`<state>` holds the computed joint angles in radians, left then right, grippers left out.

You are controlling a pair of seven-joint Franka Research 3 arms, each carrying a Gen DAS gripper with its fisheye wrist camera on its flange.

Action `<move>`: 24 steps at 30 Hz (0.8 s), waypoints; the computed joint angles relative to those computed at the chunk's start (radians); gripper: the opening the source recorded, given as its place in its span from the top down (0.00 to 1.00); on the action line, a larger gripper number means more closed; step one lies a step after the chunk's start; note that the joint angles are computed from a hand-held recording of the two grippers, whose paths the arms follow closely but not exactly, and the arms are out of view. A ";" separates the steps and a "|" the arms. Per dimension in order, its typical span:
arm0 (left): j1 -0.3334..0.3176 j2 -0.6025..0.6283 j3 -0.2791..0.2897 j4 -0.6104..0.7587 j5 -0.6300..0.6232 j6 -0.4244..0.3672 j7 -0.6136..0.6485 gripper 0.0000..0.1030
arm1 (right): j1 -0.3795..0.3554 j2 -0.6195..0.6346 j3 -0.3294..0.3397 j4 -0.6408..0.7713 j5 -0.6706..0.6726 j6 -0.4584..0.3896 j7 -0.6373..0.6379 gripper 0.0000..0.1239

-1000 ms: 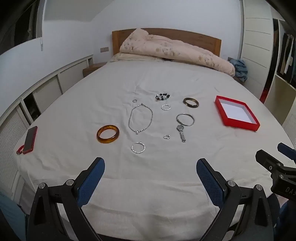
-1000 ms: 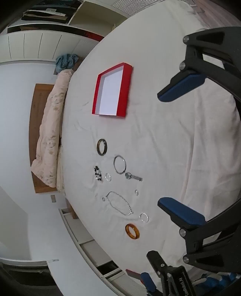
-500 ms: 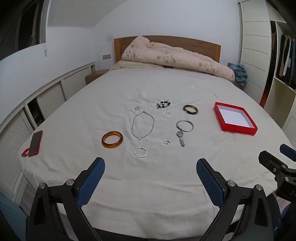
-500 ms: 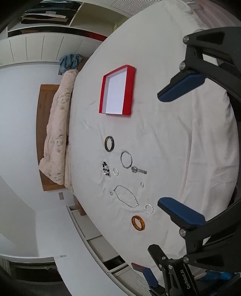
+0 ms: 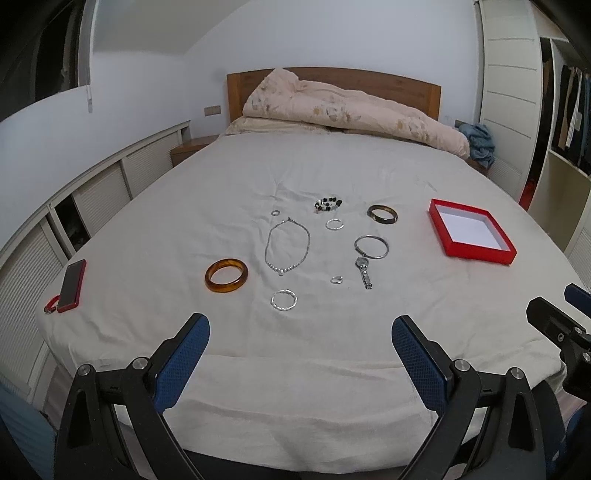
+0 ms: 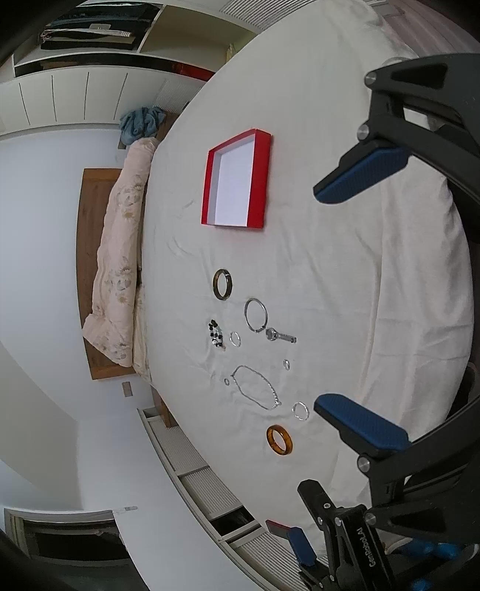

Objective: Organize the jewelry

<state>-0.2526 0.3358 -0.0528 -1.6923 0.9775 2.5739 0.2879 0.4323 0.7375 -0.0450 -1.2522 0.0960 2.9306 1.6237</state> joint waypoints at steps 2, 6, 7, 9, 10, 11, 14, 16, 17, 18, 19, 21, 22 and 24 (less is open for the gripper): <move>0.003 0.005 -0.002 0.003 -0.010 0.003 0.008 0.05 | -0.005 0.007 0.007 0.009 0.003 -0.006 -0.006 0.17; 0.007 0.016 0.001 0.006 -0.026 0.013 0.018 0.05 | -0.002 0.030 0.000 0.043 0.001 -0.027 0.000 0.17; 0.007 0.019 0.004 0.006 -0.026 0.018 0.014 0.05 | 0.000 0.035 -0.003 0.052 -0.002 -0.033 0.002 0.17; 0.005 0.025 0.009 0.010 -0.022 0.022 0.010 0.05 | 0.011 0.049 -0.020 0.075 -0.012 -0.050 0.020 0.17; 0.003 0.028 0.011 0.013 -0.018 0.023 0.009 0.05 | 0.019 0.055 -0.031 0.086 -0.021 -0.061 0.033 0.17; 0.002 0.032 0.015 0.015 -0.013 0.026 0.003 0.05 | 0.020 0.060 -0.035 0.093 -0.027 -0.067 0.040 0.17; -0.005 0.043 0.022 0.028 -0.001 0.019 -0.011 0.05 | 0.041 0.083 -0.072 0.136 -0.058 -0.104 0.098 0.17; -0.010 0.051 0.028 0.038 0.010 0.012 -0.026 0.05 | 0.042 0.098 -0.081 0.168 -0.075 -0.136 0.130 0.17; -0.011 0.059 0.029 0.048 0.011 0.009 -0.026 0.05 | 0.040 0.103 -0.082 0.179 -0.083 -0.147 0.143 0.17; -0.009 0.069 0.029 0.061 0.007 0.004 -0.022 0.05 | 0.039 0.105 -0.081 0.184 -0.091 -0.150 0.152 0.17; -0.008 0.076 0.027 0.069 -0.002 0.001 -0.011 0.05 | 0.040 0.110 -0.084 0.194 -0.102 -0.157 0.161 0.17; -0.006 0.090 0.024 0.088 -0.022 -0.011 0.018 0.05 | 0.044 0.127 -0.097 0.224 -0.130 -0.181 0.176 0.17; -0.005 0.099 0.021 0.100 -0.037 -0.020 0.040 0.05 | 0.042 0.131 -0.094 0.231 -0.139 -0.186 0.177 0.17; -0.007 0.115 0.021 0.121 -0.062 -0.037 0.067 0.05 | 0.037 0.140 -0.089 0.245 -0.153 -0.192 0.176 0.17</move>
